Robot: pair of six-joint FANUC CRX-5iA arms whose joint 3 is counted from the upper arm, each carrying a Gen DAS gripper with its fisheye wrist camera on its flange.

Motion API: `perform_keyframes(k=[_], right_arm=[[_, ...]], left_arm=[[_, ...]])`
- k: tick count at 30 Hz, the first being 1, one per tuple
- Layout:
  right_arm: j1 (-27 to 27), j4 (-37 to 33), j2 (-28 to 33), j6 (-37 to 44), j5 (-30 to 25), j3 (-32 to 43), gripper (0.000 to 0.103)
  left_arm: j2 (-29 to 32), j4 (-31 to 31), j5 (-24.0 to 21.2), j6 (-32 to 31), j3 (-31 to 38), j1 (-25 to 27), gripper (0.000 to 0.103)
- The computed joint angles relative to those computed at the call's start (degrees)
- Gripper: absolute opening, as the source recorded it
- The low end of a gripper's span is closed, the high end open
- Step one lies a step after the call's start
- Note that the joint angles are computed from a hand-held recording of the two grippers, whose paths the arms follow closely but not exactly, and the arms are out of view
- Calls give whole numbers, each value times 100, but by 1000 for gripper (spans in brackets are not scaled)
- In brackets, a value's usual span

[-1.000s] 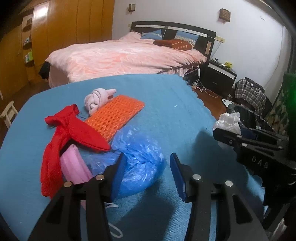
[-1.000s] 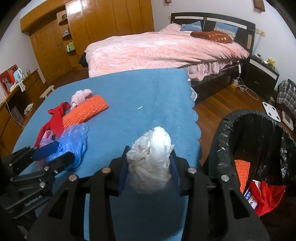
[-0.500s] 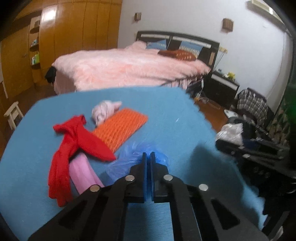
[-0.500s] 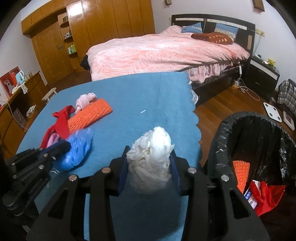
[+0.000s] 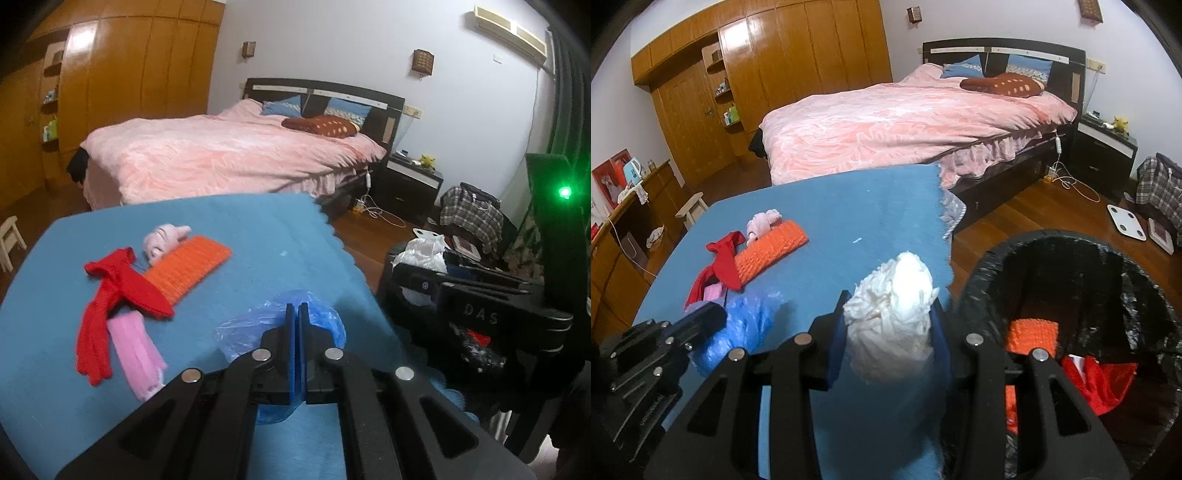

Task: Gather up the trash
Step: 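Lift the blue bag and carry it with the tissue ball over the bin, then open both grippers to drop the blue bag and tissue ball into the bin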

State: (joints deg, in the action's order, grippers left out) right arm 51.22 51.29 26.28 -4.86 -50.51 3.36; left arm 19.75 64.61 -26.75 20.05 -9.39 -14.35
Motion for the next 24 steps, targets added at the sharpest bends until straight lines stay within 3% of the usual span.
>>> perform_keyframes(k=[16, 24], right_arm=[[194, 418, -1260, -944, -1014, -1498, 40], [262, 365, -1825, -1459, -1529, -2237, 40]], left_arm=[[230, 509, -446, -479, 584, -730, 2], [732, 189, -891, -132, 1330, -1122, 2]])
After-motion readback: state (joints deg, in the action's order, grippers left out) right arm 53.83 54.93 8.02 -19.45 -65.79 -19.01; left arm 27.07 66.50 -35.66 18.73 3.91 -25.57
